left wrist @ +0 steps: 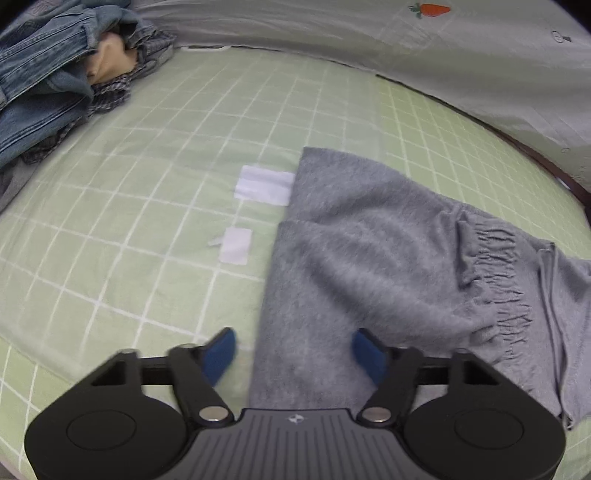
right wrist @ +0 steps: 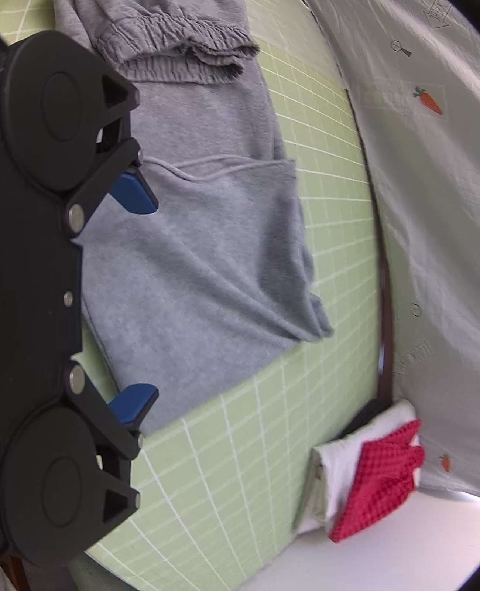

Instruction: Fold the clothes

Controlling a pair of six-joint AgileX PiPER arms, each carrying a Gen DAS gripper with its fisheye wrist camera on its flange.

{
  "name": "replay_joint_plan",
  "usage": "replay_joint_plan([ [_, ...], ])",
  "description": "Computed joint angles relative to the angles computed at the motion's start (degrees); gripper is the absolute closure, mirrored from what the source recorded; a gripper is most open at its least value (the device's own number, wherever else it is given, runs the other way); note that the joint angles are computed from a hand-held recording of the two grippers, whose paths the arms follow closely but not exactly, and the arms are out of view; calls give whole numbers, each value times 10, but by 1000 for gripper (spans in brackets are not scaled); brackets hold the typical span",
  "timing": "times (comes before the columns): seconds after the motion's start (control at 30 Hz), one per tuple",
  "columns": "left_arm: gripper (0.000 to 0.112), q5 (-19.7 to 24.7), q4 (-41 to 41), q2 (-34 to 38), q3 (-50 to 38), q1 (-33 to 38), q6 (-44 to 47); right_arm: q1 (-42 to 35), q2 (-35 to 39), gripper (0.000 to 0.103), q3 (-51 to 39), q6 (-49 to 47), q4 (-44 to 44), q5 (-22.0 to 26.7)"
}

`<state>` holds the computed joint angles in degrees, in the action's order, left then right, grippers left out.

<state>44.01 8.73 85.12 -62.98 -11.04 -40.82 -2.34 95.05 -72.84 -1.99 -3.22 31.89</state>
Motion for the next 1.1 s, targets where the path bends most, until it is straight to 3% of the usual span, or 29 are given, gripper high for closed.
replay_joint_plan([
  [0.07,101,-6,-8,4,-7,-5,-15,-12,4,4,-7,-24,17,-3],
  [0.27,103,3,84,5,-65,-80,-116,-62,26,4,-37,-112,81,3],
  [0.4,103,19,127,51,-165,-144,-139,-110,51,4,-71,-180,132,16],
  [0.53,104,31,129,137,-299,-208,-119,-158,88,4,-124,-243,184,39],
  [0.7,103,36,36,287,-476,-259,-64,-211,144,4,-213,-311,230,82],
  [0.8,98,36,-96,382,-558,-251,-55,-240,185,4,-278,-342,246,118],
  [0.93,90,76,-155,451,-618,-248,-97,-266,245,4,-374,-351,256,175],
  [1.0,73,64,-140,442,-610,-251,-118,-275,276,4,-426,-347,270,206],
  [1.07,51,26,-121,410,-576,-256,-142,-282,313,4,-491,-333,288,249],
  [1.1,48,7,-109,395,-561,-258,-156,-284,336,4,-534,-320,304,281],
])
